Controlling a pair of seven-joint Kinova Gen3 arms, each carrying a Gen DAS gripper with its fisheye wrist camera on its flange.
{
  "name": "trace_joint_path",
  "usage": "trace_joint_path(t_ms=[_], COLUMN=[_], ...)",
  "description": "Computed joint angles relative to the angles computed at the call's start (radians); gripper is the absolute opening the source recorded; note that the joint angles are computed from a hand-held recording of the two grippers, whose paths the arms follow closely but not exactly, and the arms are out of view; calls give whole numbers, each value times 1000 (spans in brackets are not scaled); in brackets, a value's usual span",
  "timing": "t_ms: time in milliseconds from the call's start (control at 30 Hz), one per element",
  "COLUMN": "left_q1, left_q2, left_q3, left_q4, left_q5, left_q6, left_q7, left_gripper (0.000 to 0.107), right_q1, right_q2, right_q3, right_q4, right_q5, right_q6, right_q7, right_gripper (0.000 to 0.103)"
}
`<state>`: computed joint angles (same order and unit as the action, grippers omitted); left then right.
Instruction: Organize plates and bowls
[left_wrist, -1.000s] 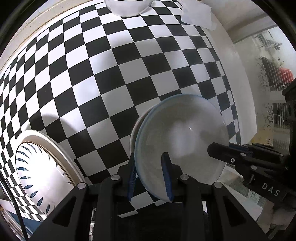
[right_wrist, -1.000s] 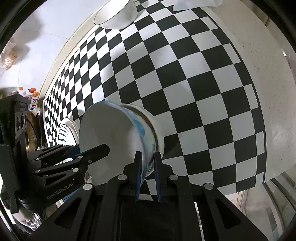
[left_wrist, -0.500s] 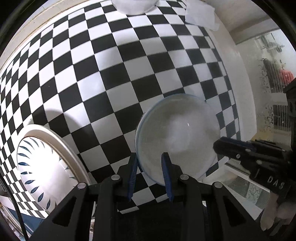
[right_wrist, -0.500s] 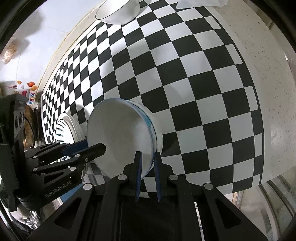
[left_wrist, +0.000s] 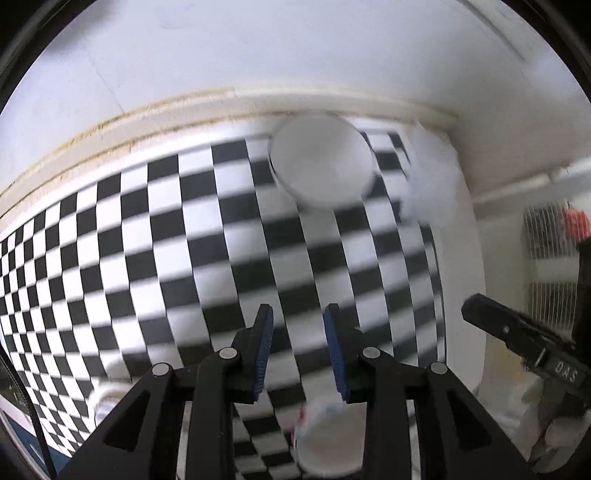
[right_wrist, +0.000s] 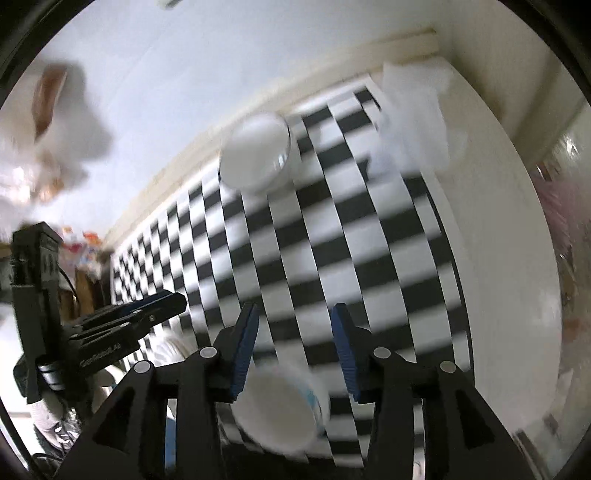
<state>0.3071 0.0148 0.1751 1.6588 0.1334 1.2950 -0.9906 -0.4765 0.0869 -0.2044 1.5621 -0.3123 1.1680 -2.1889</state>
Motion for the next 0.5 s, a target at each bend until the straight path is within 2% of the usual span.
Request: trace_joint_path(t_ms=[267,500], left_q1=[-92,-134], left_q2=[216,337], left_q3=[-57,-66], left_q4=[-64,-94], left_q5=[77,118], left_q6=[-58,-88], left_q7=[-94,-138], left_gripper=[26,26], right_q1=[47,48], right_q2=[246,445], right_q3=[24,23], right_q4=[-147,-290], right_q5=[-40,-40], right_q6=[-46,-15], right_q7=[74,83], right_gripper=[45,45])
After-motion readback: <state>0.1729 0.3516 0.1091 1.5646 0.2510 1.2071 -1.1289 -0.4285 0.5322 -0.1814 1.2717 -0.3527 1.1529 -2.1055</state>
